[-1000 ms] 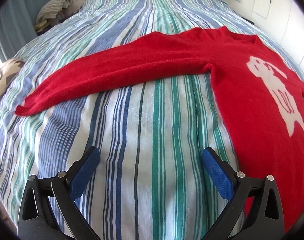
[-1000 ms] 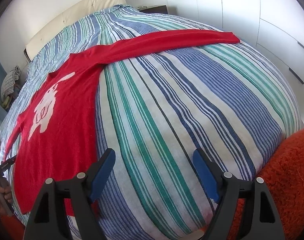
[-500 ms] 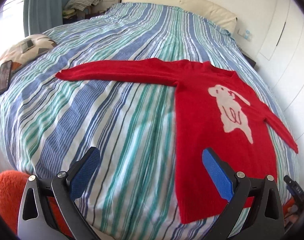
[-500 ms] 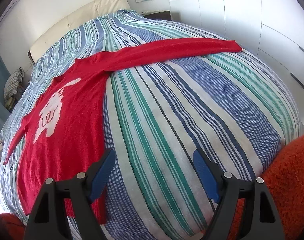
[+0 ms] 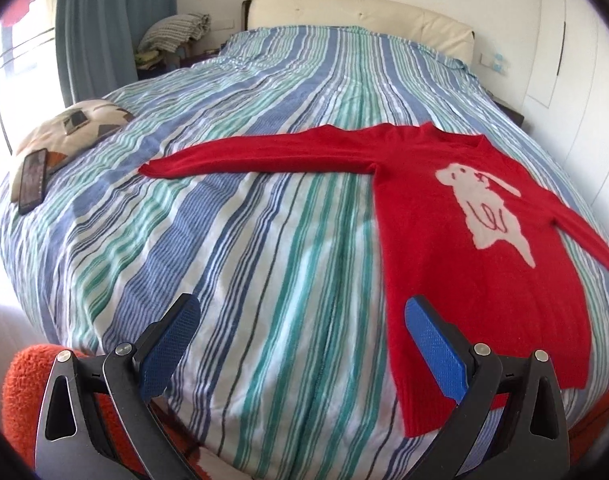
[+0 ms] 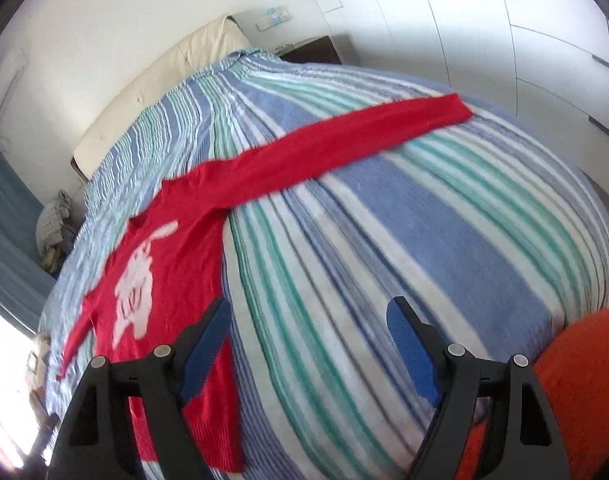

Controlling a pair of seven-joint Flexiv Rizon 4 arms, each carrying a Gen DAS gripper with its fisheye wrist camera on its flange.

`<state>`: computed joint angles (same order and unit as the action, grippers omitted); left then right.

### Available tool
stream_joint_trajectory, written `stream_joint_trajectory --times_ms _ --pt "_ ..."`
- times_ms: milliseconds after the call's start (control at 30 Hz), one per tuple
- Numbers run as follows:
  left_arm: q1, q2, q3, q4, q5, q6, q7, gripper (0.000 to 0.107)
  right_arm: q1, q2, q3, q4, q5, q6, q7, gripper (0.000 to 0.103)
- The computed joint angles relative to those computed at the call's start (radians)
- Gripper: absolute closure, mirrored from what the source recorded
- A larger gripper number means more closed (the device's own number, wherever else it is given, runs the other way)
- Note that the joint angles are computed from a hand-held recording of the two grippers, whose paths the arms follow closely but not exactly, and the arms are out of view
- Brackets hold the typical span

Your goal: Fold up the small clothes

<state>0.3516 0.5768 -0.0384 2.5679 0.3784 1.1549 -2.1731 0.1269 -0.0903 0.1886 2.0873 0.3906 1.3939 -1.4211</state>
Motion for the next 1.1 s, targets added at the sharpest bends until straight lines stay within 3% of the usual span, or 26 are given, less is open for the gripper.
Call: stream_joint_trajectory --times_ms 100,233,367,433,533,633,667,700,733,900,1000,1100 --pt "0.002 -0.013 0.009 0.005 -0.013 -0.011 -0.004 0.004 -0.088 -0.057 -0.022 -0.158 0.175 -0.072 -0.105 0.023" --pt "0.001 -0.029 0.004 0.008 -0.018 0.008 -0.026 0.004 -0.252 -0.199 -0.026 -0.39 0.435 -0.267 -0.154 0.022" --pt "0.016 -0.038 -0.036 -0.009 0.022 -0.021 -0.044 0.004 -0.37 -0.348 0.005 -0.575 0.595 -0.424 -0.17 0.024" --pt "0.024 -0.046 -0.051 -0.023 0.051 -0.049 -0.053 0.004 -0.378 -0.388 0.013 -0.617 0.62 -0.407 -0.159 0.026" --pt "0.031 -0.063 -0.048 -0.039 0.081 -0.081 -0.079 0.004 -0.348 -0.441 0.011 -0.676 0.562 -0.362 -0.125 0.032" --pt "0.021 -0.085 -0.024 -0.043 0.085 -0.096 -0.102 0.004 -0.287 -0.494 -0.026 -0.723 0.407 -0.36 -0.01 0.047" --pt "0.017 -0.094 -0.017 -0.043 0.084 -0.1 -0.108 0.004 -0.272 -0.508 -0.041 -0.734 0.357 -0.371 0.036 0.062" --pt "0.012 -0.103 -0.01 -0.043 0.084 -0.104 -0.111 0.004 -0.254 -0.52 -0.06 -0.744 0.3 -0.39 0.09 0.087" --pt "0.007 -0.112 -0.005 -0.043 0.084 -0.108 -0.115 0.004 -0.238 -0.529 -0.079 -0.753 0.245 -0.417 0.147 0.098" --pt "-0.021 -0.125 0.021 -0.044 0.092 -0.097 -0.12 0.004 -0.185 -0.505 -0.099 -0.766 0.042 -0.384 0.212 0.099" --pt "-0.033 -0.131 0.038 -0.042 0.081 -0.074 -0.106 0.004 -0.137 -0.468 -0.067 -0.784 -0.105 -0.327 0.111 0.099" --pt "-0.037 -0.141 0.045 -0.041 0.069 -0.051 -0.094 0.004 -0.106 -0.441 0.037 -0.837 -0.147 -0.322 -0.036 0.099"
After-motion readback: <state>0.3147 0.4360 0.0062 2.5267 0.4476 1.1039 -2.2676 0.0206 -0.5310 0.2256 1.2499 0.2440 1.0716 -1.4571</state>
